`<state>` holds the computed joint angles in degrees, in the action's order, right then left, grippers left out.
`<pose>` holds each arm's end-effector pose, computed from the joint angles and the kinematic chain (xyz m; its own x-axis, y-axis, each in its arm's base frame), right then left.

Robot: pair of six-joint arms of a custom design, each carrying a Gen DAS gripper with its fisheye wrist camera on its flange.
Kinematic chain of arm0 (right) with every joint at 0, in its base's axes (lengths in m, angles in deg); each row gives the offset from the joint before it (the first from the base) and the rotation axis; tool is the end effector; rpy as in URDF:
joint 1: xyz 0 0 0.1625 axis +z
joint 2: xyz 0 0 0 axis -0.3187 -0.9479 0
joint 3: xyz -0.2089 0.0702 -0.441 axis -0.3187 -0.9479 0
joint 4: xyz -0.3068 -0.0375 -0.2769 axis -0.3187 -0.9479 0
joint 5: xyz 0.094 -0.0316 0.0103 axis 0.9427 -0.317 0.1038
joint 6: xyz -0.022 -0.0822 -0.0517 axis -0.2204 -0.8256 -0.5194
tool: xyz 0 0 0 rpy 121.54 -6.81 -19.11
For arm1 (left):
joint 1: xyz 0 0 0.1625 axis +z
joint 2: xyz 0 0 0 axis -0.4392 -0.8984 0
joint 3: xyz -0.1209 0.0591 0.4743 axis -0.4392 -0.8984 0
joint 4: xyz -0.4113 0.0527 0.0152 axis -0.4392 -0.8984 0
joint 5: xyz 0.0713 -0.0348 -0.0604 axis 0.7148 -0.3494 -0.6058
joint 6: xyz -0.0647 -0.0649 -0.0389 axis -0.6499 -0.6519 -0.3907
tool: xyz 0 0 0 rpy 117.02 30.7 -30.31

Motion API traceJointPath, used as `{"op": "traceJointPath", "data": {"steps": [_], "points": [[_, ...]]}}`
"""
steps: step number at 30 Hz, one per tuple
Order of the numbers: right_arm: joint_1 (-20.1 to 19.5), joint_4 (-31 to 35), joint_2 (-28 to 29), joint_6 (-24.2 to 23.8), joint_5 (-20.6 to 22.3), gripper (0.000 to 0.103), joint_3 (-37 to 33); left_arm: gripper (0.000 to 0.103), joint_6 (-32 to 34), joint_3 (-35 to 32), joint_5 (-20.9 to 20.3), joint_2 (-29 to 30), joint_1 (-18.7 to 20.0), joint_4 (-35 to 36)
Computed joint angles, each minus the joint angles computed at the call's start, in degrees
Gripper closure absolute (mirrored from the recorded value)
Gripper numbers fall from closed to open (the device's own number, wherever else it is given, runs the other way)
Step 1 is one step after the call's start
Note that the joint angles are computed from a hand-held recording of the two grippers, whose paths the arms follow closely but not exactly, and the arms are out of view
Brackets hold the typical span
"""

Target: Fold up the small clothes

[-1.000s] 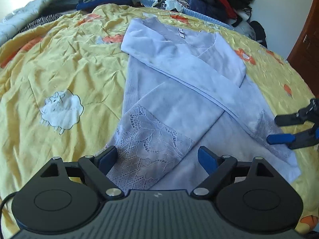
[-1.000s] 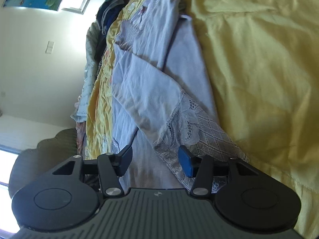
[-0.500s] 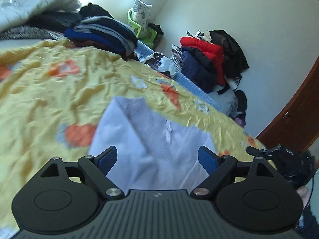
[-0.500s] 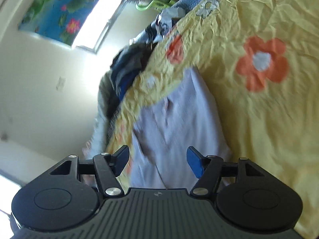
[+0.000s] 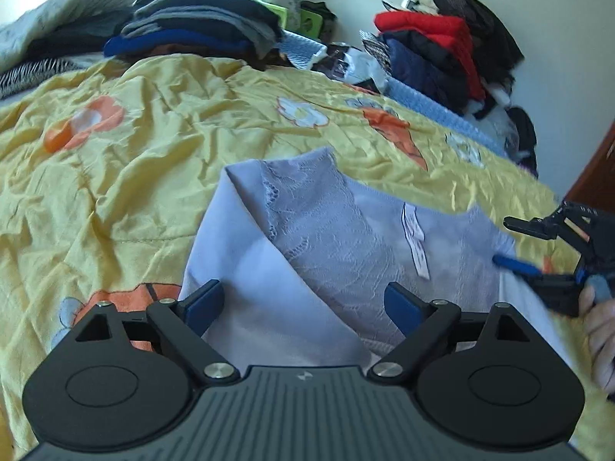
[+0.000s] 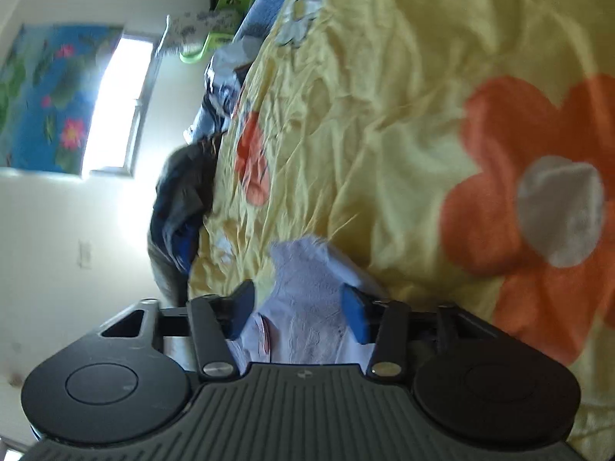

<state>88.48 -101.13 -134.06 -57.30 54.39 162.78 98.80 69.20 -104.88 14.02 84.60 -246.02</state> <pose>0.0198 -0.3548 0.1197 -0.7219 0.4418 -0.5326 0.6465 0.1563 -0.7467 -0.0913 -0.4525 0.1457 -0.6985 0.6388 -0.3224 0.7144 0.6482 -0.2634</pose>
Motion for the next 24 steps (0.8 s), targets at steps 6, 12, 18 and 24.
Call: {"op": "traceJointPath", "data": {"steps": [6, 12, 18, 24], "points": [[0.96, -1.21, 0.56, 0.84, 1.04, 0.064, 0.94, 0.007, 0.94, 1.49, 4.78, -0.80, -2.92, 0.64], [16.93, -1.63, 1.51, -10.53, 10.39, 0.033, 5.01, 0.007, 0.61, 7.93, 10.92, -9.76, -7.04, 2.73], [36.43, 2.57, 12.64, -9.46, 33.02, 0.033, 0.29, 0.007, -4.44, 13.38, 13.12, -20.73, -9.65, 14.54], [40.94, 2.27, 18.68, -9.94, 39.55, 0.022, -1.58, 0.006, -4.99, 17.00, 13.87, -21.56, -10.23, 13.53]]}}
